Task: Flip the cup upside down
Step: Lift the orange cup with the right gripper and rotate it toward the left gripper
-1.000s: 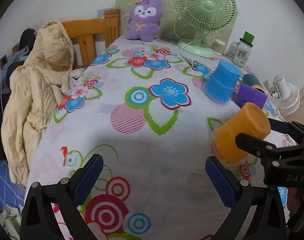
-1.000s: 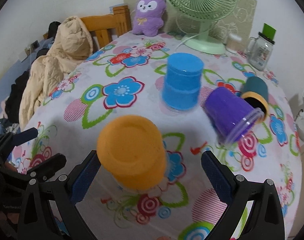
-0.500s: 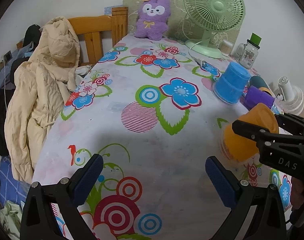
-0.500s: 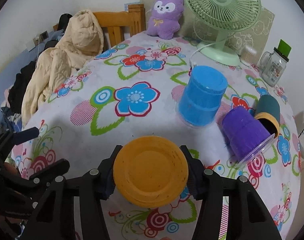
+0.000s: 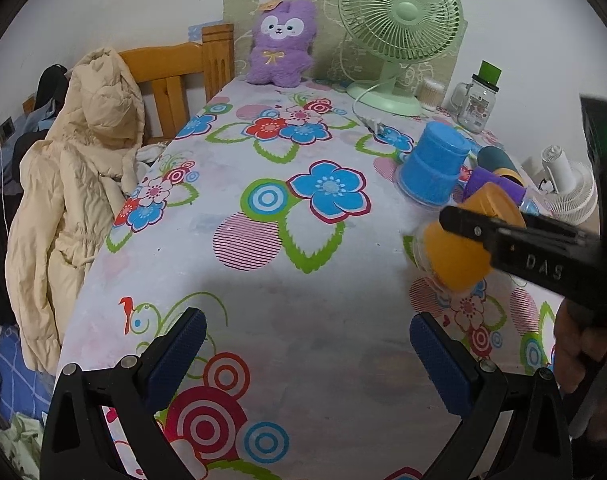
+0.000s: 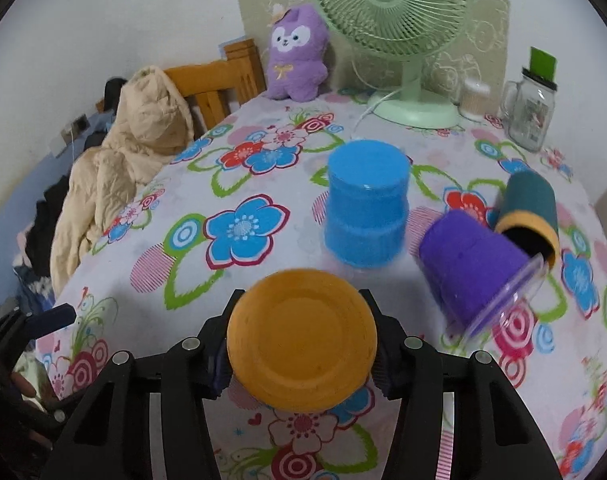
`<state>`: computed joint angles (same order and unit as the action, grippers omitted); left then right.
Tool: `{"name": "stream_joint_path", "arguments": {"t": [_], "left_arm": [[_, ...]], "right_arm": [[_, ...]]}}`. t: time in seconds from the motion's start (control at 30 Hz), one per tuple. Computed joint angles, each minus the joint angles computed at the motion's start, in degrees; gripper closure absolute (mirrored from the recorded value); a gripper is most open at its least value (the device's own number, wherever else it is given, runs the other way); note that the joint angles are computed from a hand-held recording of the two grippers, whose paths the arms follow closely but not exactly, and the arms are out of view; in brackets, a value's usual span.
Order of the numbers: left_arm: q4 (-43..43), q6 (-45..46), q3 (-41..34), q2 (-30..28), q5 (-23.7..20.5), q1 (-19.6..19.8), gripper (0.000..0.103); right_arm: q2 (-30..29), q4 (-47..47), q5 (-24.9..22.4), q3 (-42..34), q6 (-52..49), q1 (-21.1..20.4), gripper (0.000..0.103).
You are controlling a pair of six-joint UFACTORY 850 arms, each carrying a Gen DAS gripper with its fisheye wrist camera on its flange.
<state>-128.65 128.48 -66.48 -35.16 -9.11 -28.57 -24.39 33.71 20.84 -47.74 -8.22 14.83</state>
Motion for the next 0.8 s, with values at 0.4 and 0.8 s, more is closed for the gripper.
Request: {"name": "stream_joint_path", "arguments": {"t": [0.4,0.8], "left_arm": [[0.27,0.79,0.04,0.04,0.07,-1.51,0.000],[-6.08,7.17,1.36,1.33,0.05,-2.34,0.000]], "right_arm": [[6.57,0.88,8.81,11.50,4.92,1.59,0.047],[7.63,-3.02,6.88,9.41,5.88,0.09,0.047]]}}
